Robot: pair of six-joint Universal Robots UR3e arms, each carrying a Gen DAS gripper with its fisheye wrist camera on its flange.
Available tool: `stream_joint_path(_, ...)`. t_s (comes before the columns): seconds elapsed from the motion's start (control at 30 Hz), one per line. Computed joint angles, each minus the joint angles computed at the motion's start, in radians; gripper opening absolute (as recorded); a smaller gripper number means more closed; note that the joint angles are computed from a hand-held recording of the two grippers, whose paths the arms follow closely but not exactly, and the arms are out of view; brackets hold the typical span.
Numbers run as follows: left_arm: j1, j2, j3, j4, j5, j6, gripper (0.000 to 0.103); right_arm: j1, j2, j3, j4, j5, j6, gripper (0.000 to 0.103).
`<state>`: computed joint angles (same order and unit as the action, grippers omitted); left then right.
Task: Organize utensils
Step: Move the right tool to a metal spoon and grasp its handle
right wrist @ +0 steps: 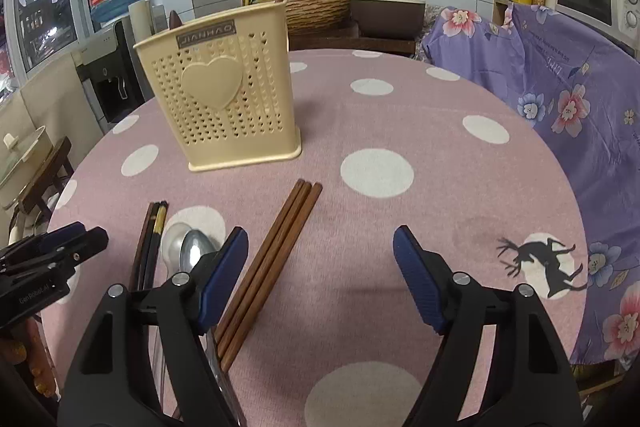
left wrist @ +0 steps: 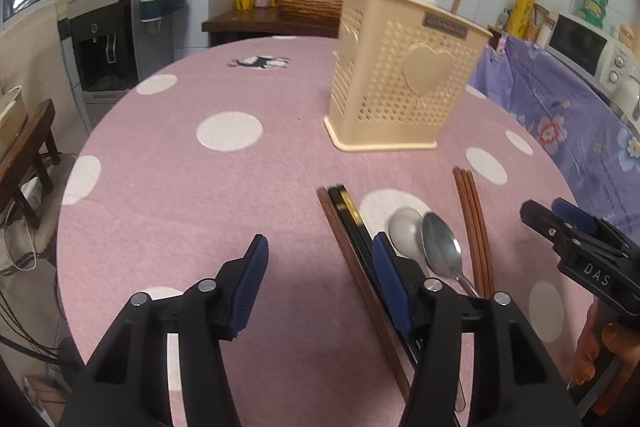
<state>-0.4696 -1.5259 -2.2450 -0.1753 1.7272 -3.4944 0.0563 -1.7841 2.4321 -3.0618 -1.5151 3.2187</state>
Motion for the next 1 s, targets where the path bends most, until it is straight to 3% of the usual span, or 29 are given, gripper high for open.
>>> stream_joint_path(0.17, -0.039, -0.023, -0.009, -0.010, 0.010, -0.014, 0.044, 0.025, 0.021, -0.005, -0.001, 0.032, -0.025, 0.071)
stream_joint_path(0.47, -0.095, -0.052, 0.001, -0.047, 0.049, -0.026, 0.044, 0.050, 0.032, -0.014, 0.006, 0.006, -0.007, 0.071)
stream_joint_path(0.9, -0.153, -0.077, 0.063, -0.141, 0.181, -0.030, 0.042, 0.085, 0.030, -0.033, 0.021, -0.003, -0.033, 0.071)
stream_joint_path(1.0, -0.098, -0.025, 0.017, -0.137, 0.134, -0.030, 0.042, 0.100, 0.044, -0.048, 0.035, 0.034, -0.077, 0.070)
